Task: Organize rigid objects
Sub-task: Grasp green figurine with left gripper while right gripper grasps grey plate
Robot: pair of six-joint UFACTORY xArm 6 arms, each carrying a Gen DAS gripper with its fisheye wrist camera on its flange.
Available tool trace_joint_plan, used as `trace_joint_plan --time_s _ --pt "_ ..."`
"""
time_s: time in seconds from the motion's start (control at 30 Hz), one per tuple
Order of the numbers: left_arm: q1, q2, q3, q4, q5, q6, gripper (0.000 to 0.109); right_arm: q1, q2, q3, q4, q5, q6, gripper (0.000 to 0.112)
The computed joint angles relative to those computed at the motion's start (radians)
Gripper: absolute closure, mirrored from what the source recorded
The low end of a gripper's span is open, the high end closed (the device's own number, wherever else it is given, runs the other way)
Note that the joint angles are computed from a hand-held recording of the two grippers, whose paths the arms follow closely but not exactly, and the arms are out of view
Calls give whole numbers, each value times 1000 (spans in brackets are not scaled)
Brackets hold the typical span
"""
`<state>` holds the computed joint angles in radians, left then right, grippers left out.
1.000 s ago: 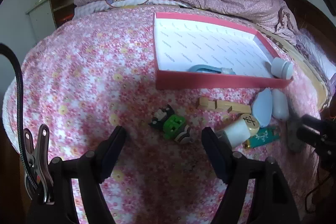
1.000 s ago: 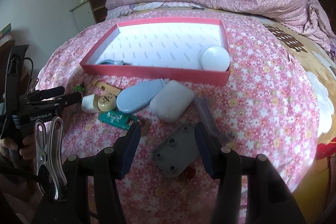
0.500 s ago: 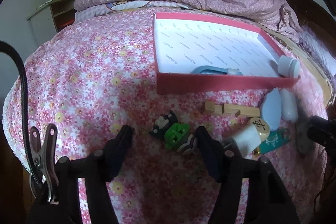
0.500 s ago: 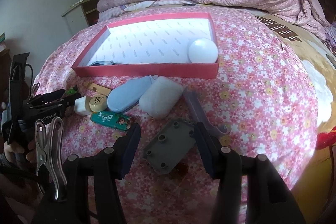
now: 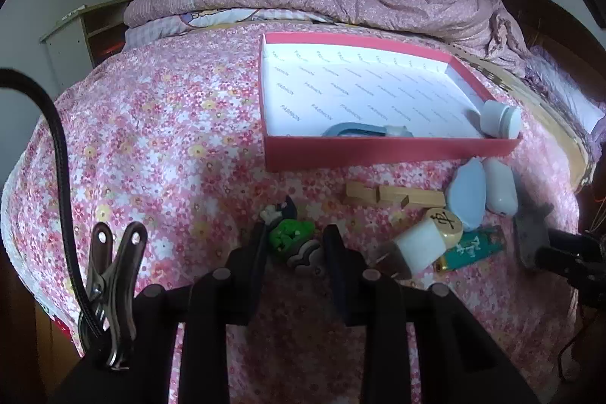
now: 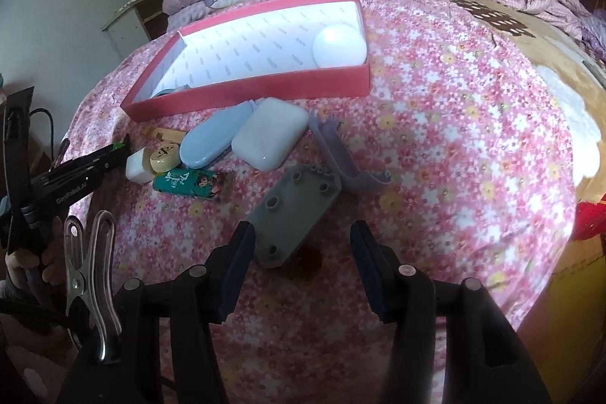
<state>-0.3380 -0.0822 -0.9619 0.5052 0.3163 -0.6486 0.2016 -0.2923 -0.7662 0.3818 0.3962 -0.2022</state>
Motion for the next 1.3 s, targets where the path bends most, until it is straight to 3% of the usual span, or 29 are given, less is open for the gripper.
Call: trace_joint_plan --time_s 0.27,0.4,0.53,0.73,0.83,1.3 --pt "-2 -23 25 -157 -30 112 77 14 45 -40 13 -9 -31 59" --pt "-6 -32 27 -152 -29 109 77 15 54 -48 27 7 -48 69" --pt "-13 -37 26 -149 -30 114 77 15 49 -44 63 2 -72 88" --pt "-18 -42 26 -160 -35 127 77 14 32 -36 156 -21 -137 100" --pt "-18 -52 27 -166 -36 132 77 10 26 -47 266 0 -219 105" --pt "-30 14 -106 -316 -3 276 77 -10 67 -144 366 55 -297 105"
